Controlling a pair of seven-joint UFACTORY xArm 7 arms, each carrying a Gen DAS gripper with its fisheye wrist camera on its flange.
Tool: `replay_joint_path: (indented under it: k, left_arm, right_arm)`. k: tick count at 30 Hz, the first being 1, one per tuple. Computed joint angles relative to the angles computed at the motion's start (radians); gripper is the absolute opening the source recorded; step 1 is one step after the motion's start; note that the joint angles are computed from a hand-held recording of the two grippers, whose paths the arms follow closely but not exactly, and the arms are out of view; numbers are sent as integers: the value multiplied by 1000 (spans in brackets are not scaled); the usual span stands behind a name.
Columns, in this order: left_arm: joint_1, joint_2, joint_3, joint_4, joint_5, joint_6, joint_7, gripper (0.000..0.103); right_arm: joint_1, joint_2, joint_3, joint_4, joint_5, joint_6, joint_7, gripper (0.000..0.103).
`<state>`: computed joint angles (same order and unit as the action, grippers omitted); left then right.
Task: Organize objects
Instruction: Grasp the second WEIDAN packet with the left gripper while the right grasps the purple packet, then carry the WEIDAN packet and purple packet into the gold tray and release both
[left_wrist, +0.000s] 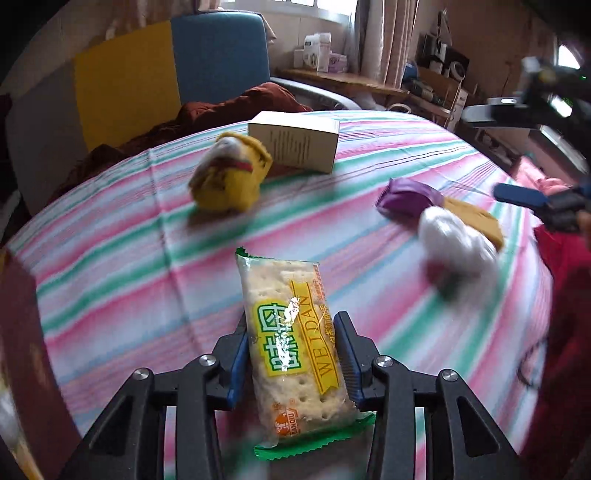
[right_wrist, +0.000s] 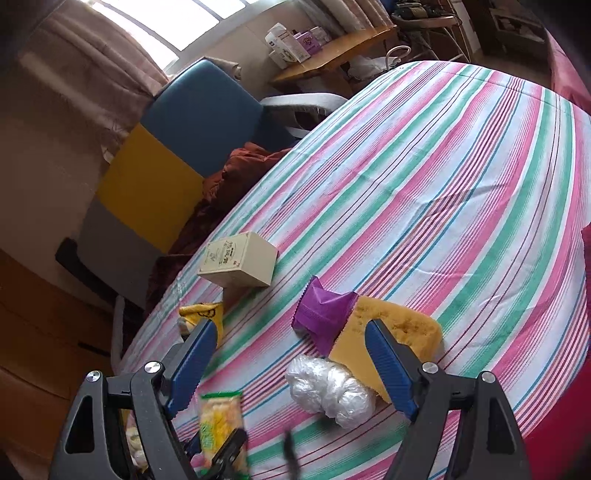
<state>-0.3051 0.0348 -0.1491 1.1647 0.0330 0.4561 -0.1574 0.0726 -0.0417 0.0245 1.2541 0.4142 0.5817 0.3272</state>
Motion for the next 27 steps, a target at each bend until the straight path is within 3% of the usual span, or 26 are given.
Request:
replay_joint_path:
  k: [4,8,11,13,17,20,22,23,27]
  left_arm:
    - [5,-49,2,-77,-87,-62,48,42]
    - [5,-39,0,-74,-139,-79,77,42]
    - [4,-43,-1,-85,-151,-96,83,42]
    - [3,-48,-1,-93,-151,-103,83,42]
    - [2,-39,-3,-87,-140,-111,71,42]
    - [1,-44,-3,-93,-134,-115,67,42]
    - [1,-49,-3,-99,-130,-119,63,42]
    - [0,-50,-3,-101,-130,-120,62,42]
    - [0,-49,-3,-101,-124,-122,58,42]
  right_arm:
    - [4,54,11,91,-109,131,4,84]
    - [11,156,27,273,-199,318,-111,84]
    - [49,269,31,455,-392,451,-190,84]
    - [63,367,36,594,-439,566,-266,84]
    - [106,503,13,748,-542,699,-337,80]
    - [108,540,7,768,-539,720,-360,68]
    - [94,528,14,731,-506,682,-369,56]
    - [78,521,23,721,-467,673,-378,37]
    - [82,469,16,649,-469,623,-371,37]
